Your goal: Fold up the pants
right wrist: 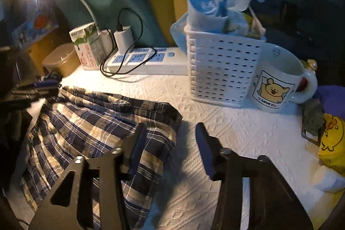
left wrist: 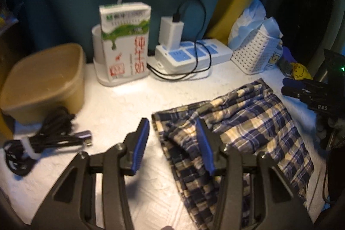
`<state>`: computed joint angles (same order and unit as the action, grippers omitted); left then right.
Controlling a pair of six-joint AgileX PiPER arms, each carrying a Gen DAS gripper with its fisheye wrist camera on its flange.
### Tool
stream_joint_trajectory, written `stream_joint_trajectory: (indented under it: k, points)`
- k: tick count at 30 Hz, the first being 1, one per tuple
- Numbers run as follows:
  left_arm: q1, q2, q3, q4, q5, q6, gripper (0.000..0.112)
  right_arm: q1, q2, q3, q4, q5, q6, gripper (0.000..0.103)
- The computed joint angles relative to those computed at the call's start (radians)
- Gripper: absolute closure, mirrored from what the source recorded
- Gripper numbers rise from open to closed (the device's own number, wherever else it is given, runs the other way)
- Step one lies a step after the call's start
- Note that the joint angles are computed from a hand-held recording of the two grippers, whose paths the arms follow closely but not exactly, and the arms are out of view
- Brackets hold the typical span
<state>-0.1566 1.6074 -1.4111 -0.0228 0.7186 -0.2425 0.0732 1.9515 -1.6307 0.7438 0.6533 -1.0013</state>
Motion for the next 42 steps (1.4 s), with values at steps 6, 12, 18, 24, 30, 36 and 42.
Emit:
stream_joint_trajectory:
  k: [6,12,18,24,30,36,42]
  points:
    - [-0.002,0.097,-0.06,-0.006,0.001,0.004,0.055,-0.015,0.09,-0.127,-0.015,0.09,0.066,0.051]
    - [0.024,0.146,-0.094,-0.064,0.016,0.047,0.047,-0.006,0.205,-0.262,-0.011,0.176,0.11,0.05]
    - [0.003,0.159,-0.092,-0.077,-0.026,0.083,0.048,-0.001,0.276,-0.388,0.001,0.277,0.128,0.05]
    - [-0.012,0.159,-0.09,-0.148,-0.037,0.148,0.084,0.015,0.275,-0.385,0.012,0.286,0.091,0.078]
    - [-0.034,0.069,-0.034,-0.115,-0.074,0.099,0.093,0.031,0.133,-0.17,0.093,0.143,-0.046,0.089]
    - [-0.11,-0.094,0.04,0.055,-0.121,-0.066,0.093,0.033,-0.136,0.117,0.274,0.012,-0.281,0.089]
    - [-0.209,-0.281,0.112,0.288,-0.138,-0.273,0.093,0.024,-0.398,0.339,0.437,-0.024,-0.461,0.089]
